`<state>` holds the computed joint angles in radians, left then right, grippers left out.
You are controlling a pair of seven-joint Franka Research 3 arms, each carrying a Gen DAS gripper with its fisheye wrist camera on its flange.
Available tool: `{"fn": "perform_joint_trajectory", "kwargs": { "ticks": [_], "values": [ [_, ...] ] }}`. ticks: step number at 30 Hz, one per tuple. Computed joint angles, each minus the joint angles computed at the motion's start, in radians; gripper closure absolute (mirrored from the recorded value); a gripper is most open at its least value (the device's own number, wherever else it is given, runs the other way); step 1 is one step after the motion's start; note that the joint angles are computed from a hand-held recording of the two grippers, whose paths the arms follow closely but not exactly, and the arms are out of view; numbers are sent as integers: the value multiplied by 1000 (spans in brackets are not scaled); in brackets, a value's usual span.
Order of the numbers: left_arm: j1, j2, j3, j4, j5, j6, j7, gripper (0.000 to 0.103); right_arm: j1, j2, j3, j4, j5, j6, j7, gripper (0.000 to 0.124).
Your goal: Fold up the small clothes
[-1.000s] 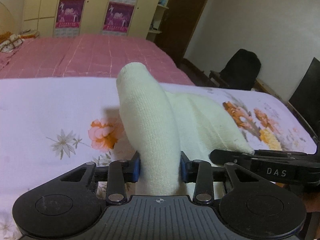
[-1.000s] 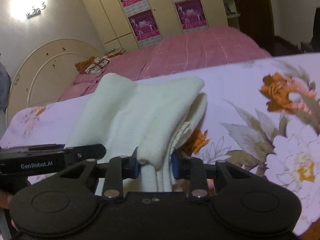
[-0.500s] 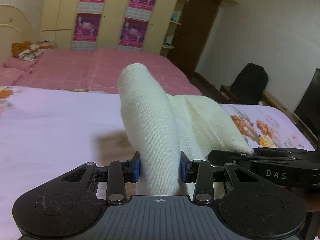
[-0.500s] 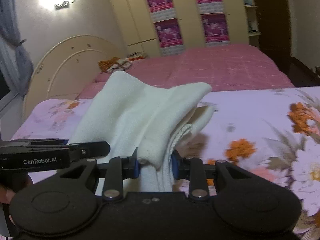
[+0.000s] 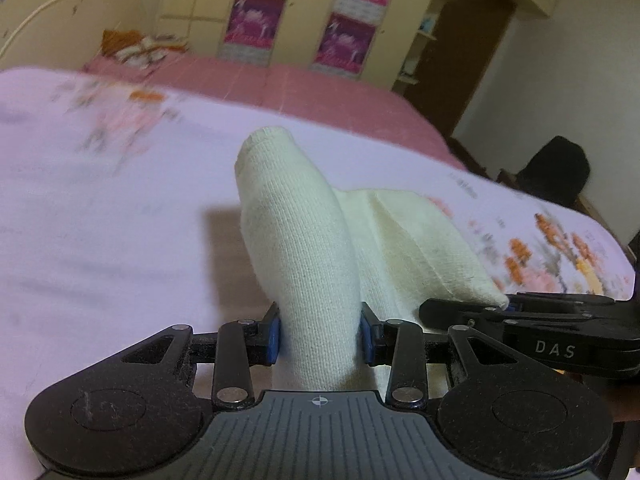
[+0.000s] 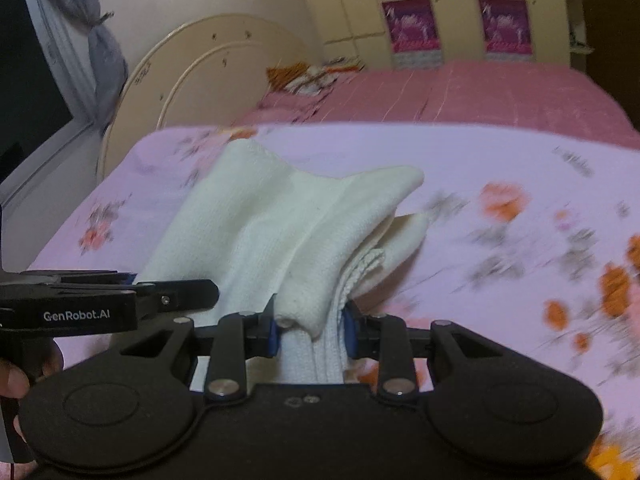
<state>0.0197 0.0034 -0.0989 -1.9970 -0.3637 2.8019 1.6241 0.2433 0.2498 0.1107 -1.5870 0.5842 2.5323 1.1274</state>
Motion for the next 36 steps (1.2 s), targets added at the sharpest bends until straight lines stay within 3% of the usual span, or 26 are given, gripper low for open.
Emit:
{"fn": "perform_joint_trajectory", "kwargs": {
  "ticks": [3,5,7,12,15,20,22,24,26,28,32,34,36],
  "values": [
    [6,2,4,-36,-70,-2,24,63,13,2,-3,-15,-20,-16,39,95],
    [6,-2,2,-61,-142,30,50,49,13,-3,-5,-33,-17,-16,65,94],
    [5,-4,2,-81,-104,69,15,39,-4,3,-3,-27,20,-40,72,91],
    [10,20,-3,-66,-282,138,141,38,-75,26,17,10,226,-129,6,73],
    [30,54,-9,-28,-320,143,149,38,-92,83,11,78,285,-153,58,72],
    [59,120,-31,43,-215,125,70,38,-119,214,28,233,297,-212,135,75],
    [77,140,-48,65,-203,118,61,38,-122,250,36,280,276,-215,126,85],
    [94,157,-68,80,-208,118,59,38,-128,269,51,306,262,-204,56,97],
    [109,182,-84,100,-209,121,60,38,-132,264,64,300,243,-179,-60,101],
    [100,206,-76,112,-133,146,23,38,-114,258,50,288,185,-154,-119,103],
    [28,228,4,146,149,125,-183,36,-113,285,44,325,161,-167,-76,103],
    [22,205,14,139,222,102,-251,36,-101,265,35,309,126,-161,-64,96],
    [30,142,2,68,271,151,-274,36,-82,214,22,259,82,-119,-65,92]
  ]
}}
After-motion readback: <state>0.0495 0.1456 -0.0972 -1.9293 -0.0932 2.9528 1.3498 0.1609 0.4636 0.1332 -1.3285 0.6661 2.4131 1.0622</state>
